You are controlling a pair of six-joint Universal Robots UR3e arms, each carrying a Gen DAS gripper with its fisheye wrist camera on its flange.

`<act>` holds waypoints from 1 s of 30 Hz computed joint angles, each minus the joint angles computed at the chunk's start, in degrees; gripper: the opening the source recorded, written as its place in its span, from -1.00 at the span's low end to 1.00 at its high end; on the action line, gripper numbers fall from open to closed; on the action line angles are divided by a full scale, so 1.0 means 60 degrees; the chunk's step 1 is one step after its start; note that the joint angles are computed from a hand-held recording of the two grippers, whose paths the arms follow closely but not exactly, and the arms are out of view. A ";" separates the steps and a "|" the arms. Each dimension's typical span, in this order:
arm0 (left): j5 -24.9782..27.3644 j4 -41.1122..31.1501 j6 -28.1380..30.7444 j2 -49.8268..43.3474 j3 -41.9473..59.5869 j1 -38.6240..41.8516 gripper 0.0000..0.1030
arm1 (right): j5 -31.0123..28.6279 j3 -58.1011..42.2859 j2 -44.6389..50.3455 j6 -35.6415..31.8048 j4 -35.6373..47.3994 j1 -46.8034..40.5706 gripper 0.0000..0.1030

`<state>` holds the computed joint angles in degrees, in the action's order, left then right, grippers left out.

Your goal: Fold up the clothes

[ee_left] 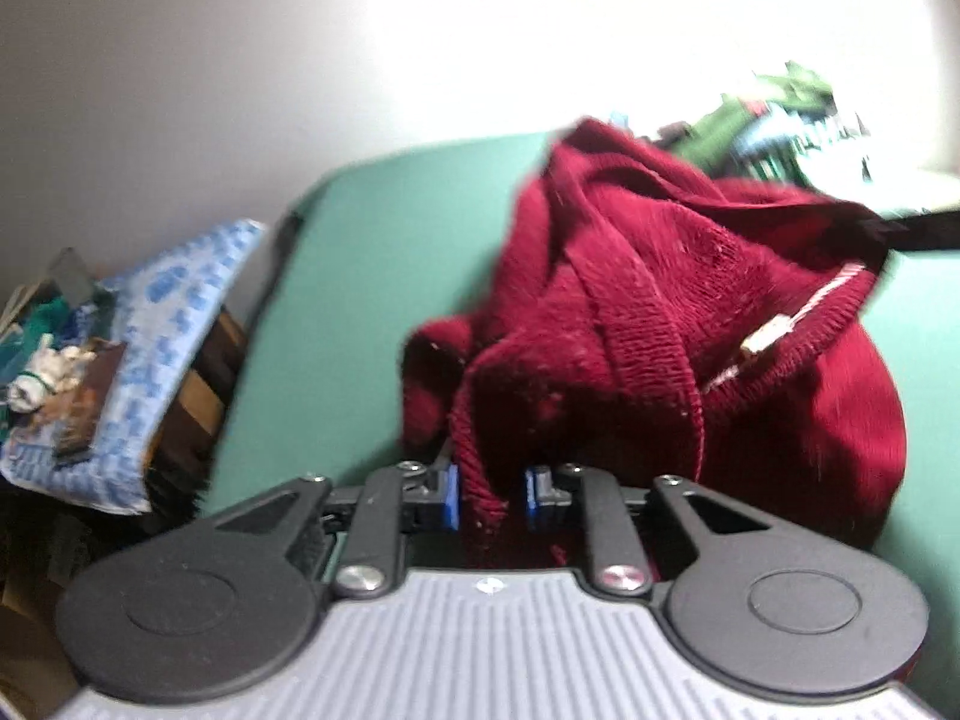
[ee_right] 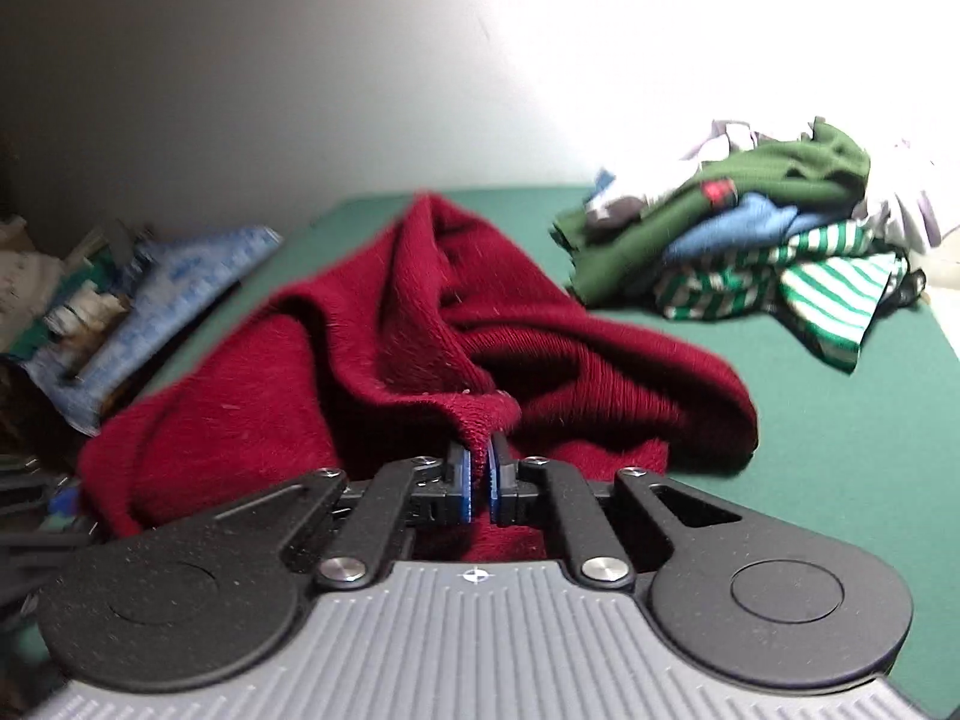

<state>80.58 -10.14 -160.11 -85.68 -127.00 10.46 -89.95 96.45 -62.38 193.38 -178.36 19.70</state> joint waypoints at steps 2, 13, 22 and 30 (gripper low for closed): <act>-0.0487 -0.0172 0.0021 0.0451 0.0098 0.0446 -0.63 | 0.0543 0.0765 -0.0840 -0.0171 -0.0210 -0.0154 -0.89; -0.3662 -0.4736 0.2970 0.3777 -0.0028 0.3643 -0.52 | 0.3354 0.2801 -0.4094 -0.1919 0.1681 0.0283 -0.89; -0.1174 -0.1991 0.2536 0.2071 -0.1947 0.2148 -0.08 | 0.3068 0.1681 -0.2969 -0.1898 0.3551 0.0483 -0.62; -0.1256 -0.1528 0.2847 0.2227 -0.2758 0.2339 0.50 | 0.2700 0.2047 -0.2634 -0.0020 0.1292 -0.0767 0.01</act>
<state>73.04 -19.31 -143.02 -72.32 -143.54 24.49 -73.74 108.73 -78.19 193.26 -170.61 15.10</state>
